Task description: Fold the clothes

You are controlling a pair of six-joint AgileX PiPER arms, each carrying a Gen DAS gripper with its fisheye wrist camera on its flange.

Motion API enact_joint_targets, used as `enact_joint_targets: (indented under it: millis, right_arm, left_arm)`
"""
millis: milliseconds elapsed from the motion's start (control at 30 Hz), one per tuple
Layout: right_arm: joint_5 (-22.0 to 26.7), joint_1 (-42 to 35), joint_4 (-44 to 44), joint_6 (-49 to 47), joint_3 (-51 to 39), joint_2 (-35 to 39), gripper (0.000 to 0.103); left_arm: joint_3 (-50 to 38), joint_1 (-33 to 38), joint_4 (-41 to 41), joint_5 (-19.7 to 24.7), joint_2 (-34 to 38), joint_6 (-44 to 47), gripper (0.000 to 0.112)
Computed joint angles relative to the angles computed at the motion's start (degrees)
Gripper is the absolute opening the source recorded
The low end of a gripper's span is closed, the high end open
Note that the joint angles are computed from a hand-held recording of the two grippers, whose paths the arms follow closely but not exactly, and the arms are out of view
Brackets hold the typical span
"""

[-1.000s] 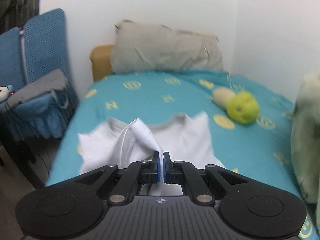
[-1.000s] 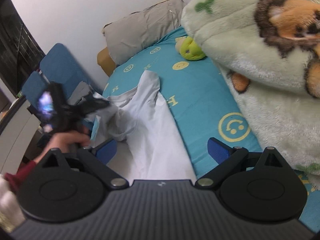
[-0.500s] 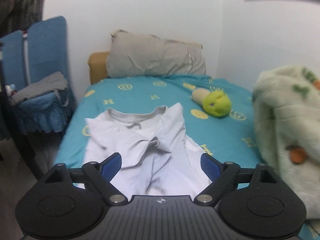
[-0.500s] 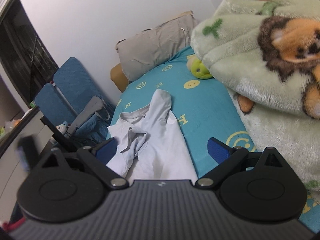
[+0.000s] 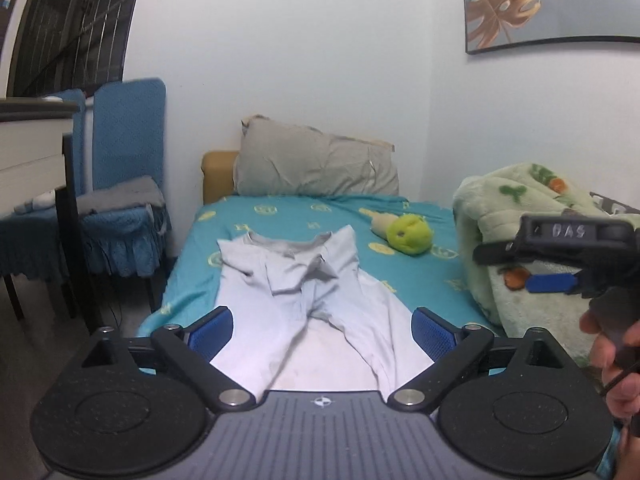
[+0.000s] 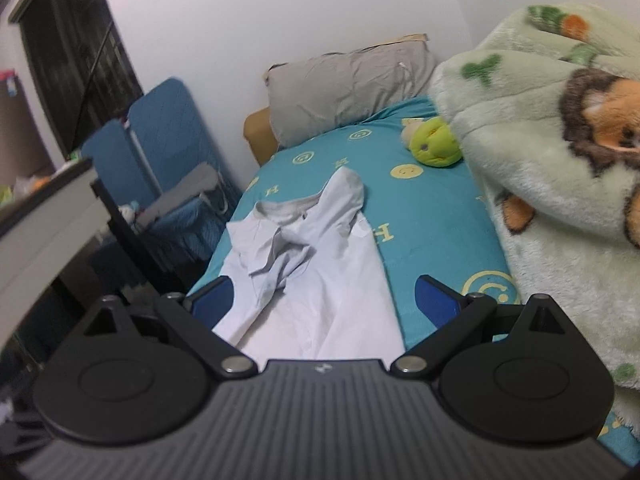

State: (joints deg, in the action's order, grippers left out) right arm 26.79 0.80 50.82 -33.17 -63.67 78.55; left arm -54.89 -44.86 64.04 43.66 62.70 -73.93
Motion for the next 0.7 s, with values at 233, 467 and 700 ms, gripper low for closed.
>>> enact_joint_targets:
  millis: [233,467,700]
  right_arm:
    - [-6.37,8.21,-4.44,-0.1,1.14,-0.54,0.098]
    - [-2.03,12.0,-8.39,7.24,-12.89,10.76,0.083]
    - [-2.18,18.04,-22.92,15.62,-38.43,33.04,0.074]
  left_arm:
    - [2.01,5.92,0.15,-7.34,-2.48,-1.25,0.097]
    - [3.26,19.58,-9.01,-18.05,-2.68,4.75,0.097]
    - [4.51,33.38,-24.77,-28.32,0.84,16.98,0.097]
